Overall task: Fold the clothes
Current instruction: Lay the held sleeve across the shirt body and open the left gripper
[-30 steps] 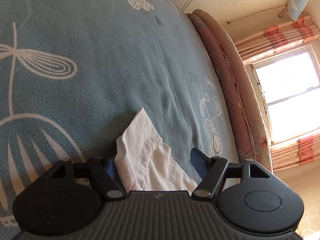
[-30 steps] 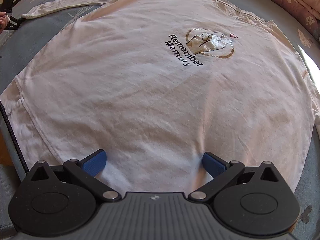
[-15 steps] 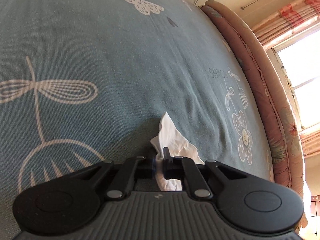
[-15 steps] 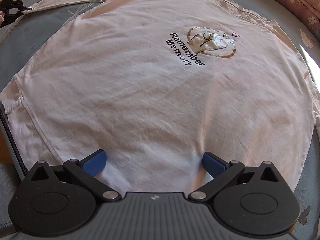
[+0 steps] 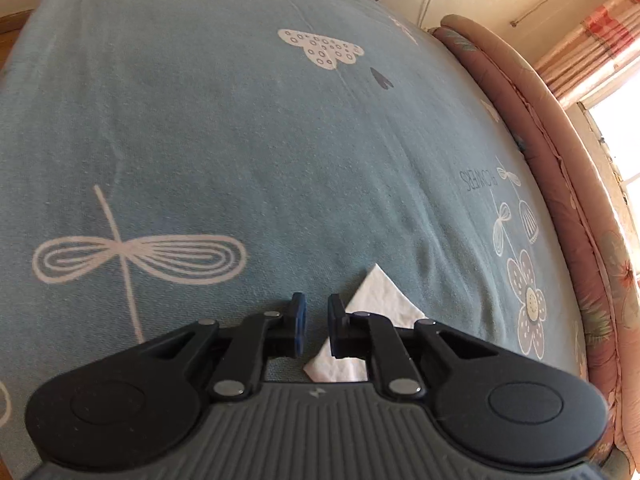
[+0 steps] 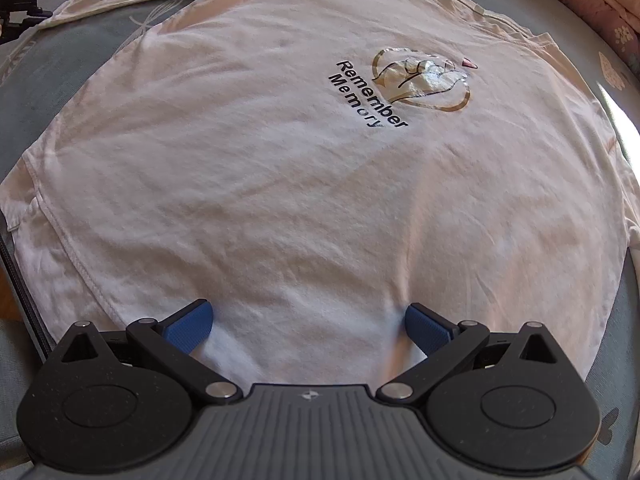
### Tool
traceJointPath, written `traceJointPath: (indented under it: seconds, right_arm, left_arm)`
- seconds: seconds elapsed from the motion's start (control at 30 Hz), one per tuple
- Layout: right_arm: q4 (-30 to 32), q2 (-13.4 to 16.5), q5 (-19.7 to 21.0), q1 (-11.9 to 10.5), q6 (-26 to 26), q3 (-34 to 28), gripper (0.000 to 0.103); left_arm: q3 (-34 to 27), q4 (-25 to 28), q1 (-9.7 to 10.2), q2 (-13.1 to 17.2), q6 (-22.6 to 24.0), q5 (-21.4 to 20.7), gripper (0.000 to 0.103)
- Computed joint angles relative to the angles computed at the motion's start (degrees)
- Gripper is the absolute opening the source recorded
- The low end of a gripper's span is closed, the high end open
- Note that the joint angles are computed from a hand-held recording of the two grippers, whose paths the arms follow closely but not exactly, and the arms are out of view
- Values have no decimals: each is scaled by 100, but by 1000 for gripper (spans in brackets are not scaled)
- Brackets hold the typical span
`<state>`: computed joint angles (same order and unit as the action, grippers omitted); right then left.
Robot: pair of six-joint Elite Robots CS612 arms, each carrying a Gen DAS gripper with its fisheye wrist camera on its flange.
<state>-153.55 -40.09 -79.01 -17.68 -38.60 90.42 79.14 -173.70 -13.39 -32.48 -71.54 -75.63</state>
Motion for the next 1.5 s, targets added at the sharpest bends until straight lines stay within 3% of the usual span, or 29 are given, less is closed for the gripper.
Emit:
traceJointPath:
  seconds: [0.07, 0.17, 0.3, 0.4, 0.47, 0.53, 0.57, 0.63, 0.7, 0.77, 0.87, 0.97, 1.03, 1.1, 1.17, 1.27, 1.33, 1.4, 1.5]
  right_arm:
    - [24, 2, -15, 3, 12, -12, 103]
    - [-60, -4, -6, -1, 87, 26, 103]
    - [-157, -10, -43, 11, 275, 63, 103]
    - [-172, -8, -88, 28, 400, 59, 103]
    - [-153, -11, -103, 31, 422, 52, 103]
    - [-139, -9, -104, 30, 421, 42, 103]
    - [-122, -4, -100, 27, 403, 26, 103]
    - [-130, 2, -95, 25, 407, 21, 103]
    - [-180, 3, -78, 21, 437, 43, 103]
    - [-259, 4, -62, 19, 476, 71, 103]
    - [-399, 10, -47, 21, 575, 116, 103]
    - [-422, 14, -66, 33, 629, 121, 103]
    - [-347, 13, -97, 44, 630, 95, 103]
    - [-278, 12, -119, 50, 621, 71, 103]
    - [-237, 6, -129, 49, 611, 65, 103]
    - [-242, 6, -128, 49, 602, 68, 103]
    - [-278, 7, -117, 48, 606, 80, 103]
    - [-294, 8, -128, 54, 631, 83, 103]
    - [-291, 11, -153, 64, 664, 77, 103]
  left_arm:
    - [67, 8, -42, -86, 139, 165, 13]
    - [-325, 226, -121, -4, 1291, -68, 24]
    - [-1343, 656, -261, 449, 3071, -826, 36]
    - [-2183, 1366, -401, 867, 3938, -1101, 36]
    - [-2378, 1606, -516, 994, 4367, -1047, 40]
    - [-2353, 1520, -603, 1013, 4669, -558, 40]
    - [-2330, 1464, -633, 1015, 4758, -300, 42]
    - [-2427, 1637, -589, 1062, 4475, 141, 41]
    - [-2366, 1725, -513, 993, 4081, 190, 38]
    - [-2124, 1485, -494, 842, 4062, 274, 41]
    - [-1730, 983, -546, 654, 4595, 222, 54]
    - [-1592, 1242, -628, 608, 4921, 415, 56]
    - [-1476, 1669, -658, 553, 4396, 761, 56]
    - [-1093, 1395, -620, 430, 3858, 782, 57]
    - [-922, 1354, -612, 333, 4034, 730, 54]
    - [-1137, 1898, -629, 301, 4338, 634, 53]
    - [-1231, 1549, -645, 356, 4790, 450, 57]
    - [-1435, 1255, -676, 498, 5294, 346, 67]
    - [-1890, 1427, -662, 769, 5334, 94, 67]
